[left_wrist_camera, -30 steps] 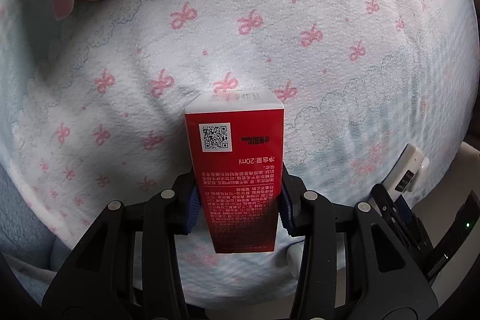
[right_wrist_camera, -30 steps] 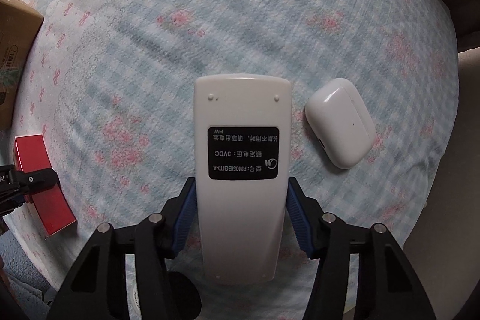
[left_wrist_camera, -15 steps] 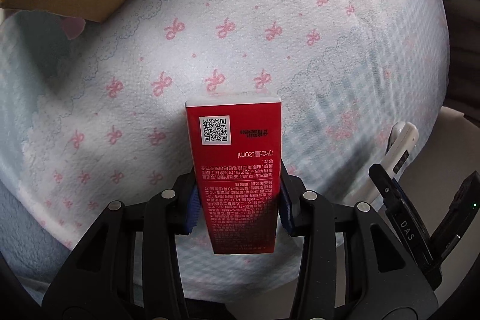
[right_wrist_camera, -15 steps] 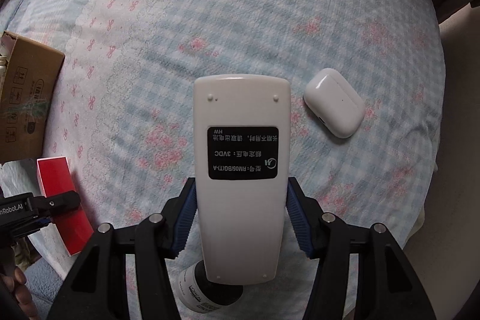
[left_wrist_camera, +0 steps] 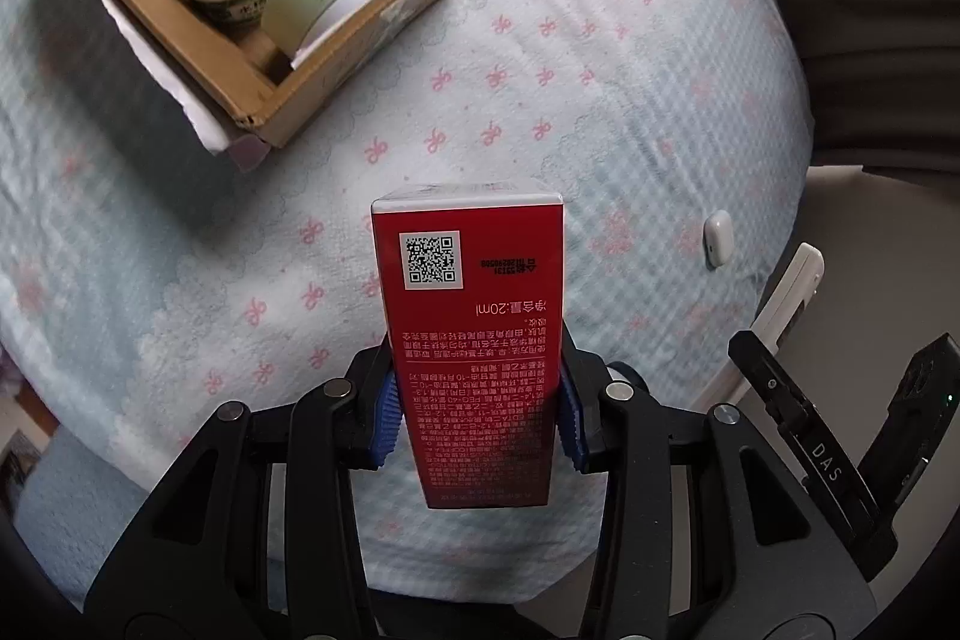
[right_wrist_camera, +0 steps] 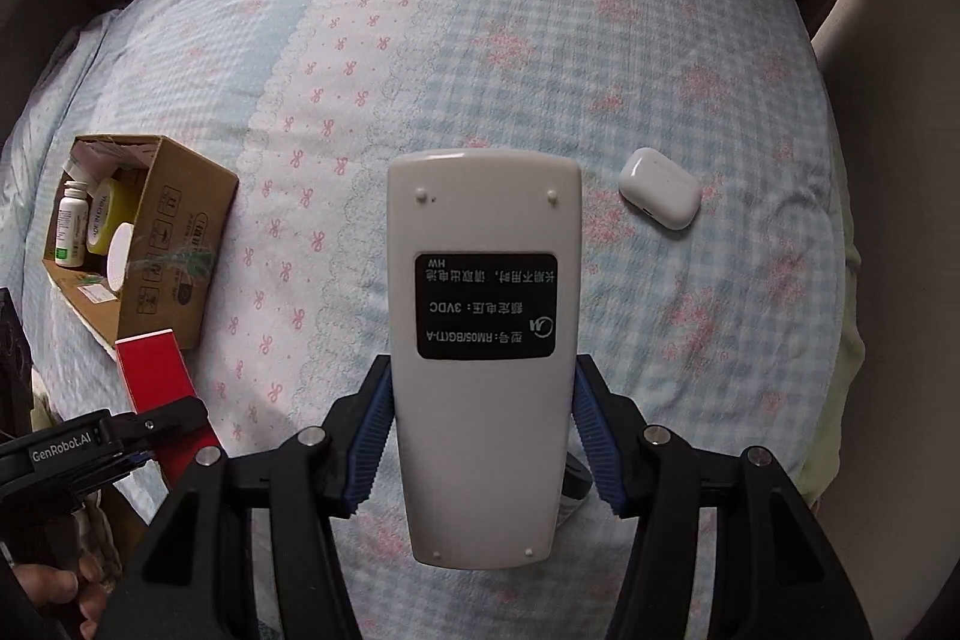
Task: Organize rigid objects
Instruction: 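Carry red box and white remote into the cardboard box and release both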
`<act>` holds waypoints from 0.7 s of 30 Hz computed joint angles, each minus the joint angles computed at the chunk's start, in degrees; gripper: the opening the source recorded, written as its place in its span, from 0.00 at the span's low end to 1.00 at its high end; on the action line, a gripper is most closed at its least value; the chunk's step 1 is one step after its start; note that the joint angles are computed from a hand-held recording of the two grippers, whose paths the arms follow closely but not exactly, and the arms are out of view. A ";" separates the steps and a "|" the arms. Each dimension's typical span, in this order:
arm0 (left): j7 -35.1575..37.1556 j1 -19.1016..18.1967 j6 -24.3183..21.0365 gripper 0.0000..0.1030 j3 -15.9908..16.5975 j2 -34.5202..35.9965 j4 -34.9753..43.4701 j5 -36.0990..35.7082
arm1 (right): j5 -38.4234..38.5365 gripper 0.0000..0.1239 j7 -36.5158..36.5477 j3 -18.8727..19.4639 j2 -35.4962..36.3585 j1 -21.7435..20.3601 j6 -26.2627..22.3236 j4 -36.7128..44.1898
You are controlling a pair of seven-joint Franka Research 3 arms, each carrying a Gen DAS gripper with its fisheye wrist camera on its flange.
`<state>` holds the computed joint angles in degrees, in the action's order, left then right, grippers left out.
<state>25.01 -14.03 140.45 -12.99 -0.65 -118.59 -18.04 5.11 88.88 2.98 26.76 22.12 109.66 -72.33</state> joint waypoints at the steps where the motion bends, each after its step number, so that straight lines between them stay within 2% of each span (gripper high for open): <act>1: 0.53 0.13 0.00 0.37 0.13 -1.25 -0.30 0.84 | 0.30 0.43 1.24 0.21 0.12 0.52 1.06 0.47; 6: 5.29 1.49 -4.06 0.37 2.04 -9.03 -1.38 6.66 | 3.15 0.43 4.96 1.41 -3.80 1.50 5.32 -2.67; 11: 9.51 3.24 -7.04 0.37 4.45 -15.31 -2.05 10.62 | 4.43 0.43 7.19 2.69 -5.92 3.12 7.34 -3.03; 17: 18.17 5.12 -9.55 0.37 8.60 -20.43 -3.44 10.61 | 4.71 0.43 10.89 3.83 -5.10 6.04 7.98 1.01; 21: 26.84 6.68 -11.95 0.37 11.98 -23.06 -4.45 9.09 | 2.08 0.43 15.00 3.86 -2.72 9.69 8.35 5.92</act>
